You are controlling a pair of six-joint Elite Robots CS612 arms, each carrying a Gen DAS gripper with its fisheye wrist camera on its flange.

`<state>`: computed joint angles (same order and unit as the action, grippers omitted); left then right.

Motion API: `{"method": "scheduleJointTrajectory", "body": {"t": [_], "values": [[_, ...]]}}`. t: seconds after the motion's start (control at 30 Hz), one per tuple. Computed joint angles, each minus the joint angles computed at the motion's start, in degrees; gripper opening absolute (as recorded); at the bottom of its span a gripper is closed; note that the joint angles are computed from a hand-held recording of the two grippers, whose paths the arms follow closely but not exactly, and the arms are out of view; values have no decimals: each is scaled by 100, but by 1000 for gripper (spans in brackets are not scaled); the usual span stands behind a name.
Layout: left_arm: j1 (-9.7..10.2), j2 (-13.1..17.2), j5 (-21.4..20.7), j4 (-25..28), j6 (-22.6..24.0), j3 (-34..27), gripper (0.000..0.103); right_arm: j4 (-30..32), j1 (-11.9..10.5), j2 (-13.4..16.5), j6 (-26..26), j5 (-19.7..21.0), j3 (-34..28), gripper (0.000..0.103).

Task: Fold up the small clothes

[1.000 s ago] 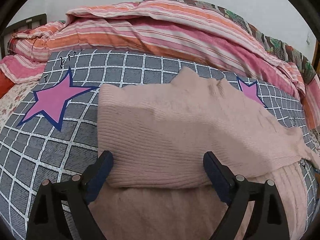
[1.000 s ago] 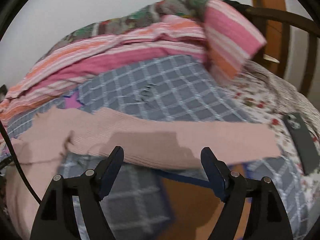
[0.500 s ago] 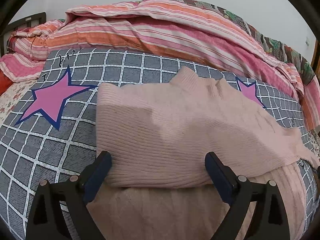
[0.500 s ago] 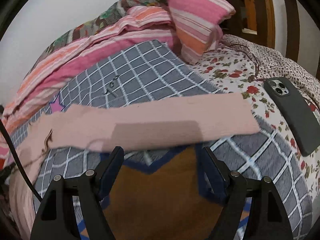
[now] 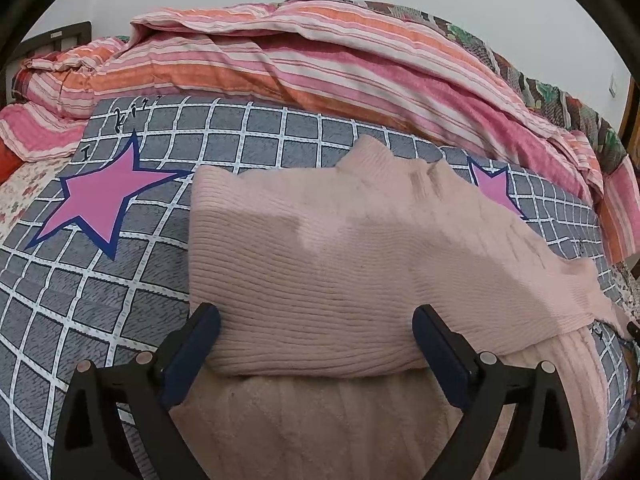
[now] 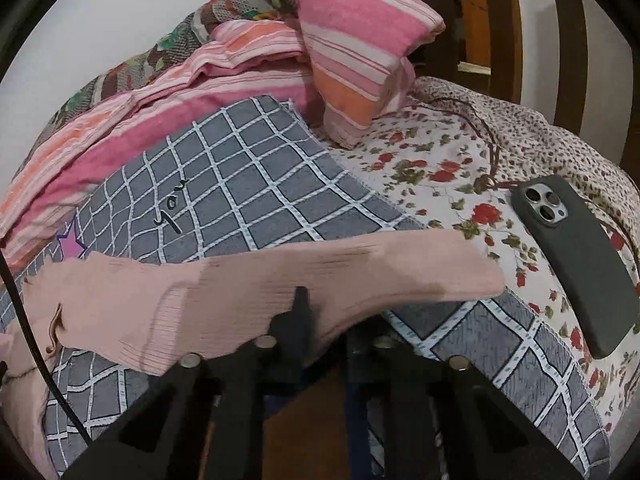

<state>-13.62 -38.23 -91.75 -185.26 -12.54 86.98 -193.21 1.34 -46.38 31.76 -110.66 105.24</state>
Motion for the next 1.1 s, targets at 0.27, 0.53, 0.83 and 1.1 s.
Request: {"method": "scheduleJointTrajectory", "body": {"t": [0.27,0.53,0.83,1.1], "values": [[159,-5,-351,-538,-728,127,98,-965,347,78,-480,-819,-83,7],[405,-28,-551,-842,-1331,246,98,-970,746,155,-1012,-1173,-605,6],[590,-97,-494,-983,-1330,363,97,-650,1318,444,-2019,-939,-1903,6],[765,-98,-532,-1091,-1663,396,98,125,1803,1071,-2703,-149,-3311,6]]}}
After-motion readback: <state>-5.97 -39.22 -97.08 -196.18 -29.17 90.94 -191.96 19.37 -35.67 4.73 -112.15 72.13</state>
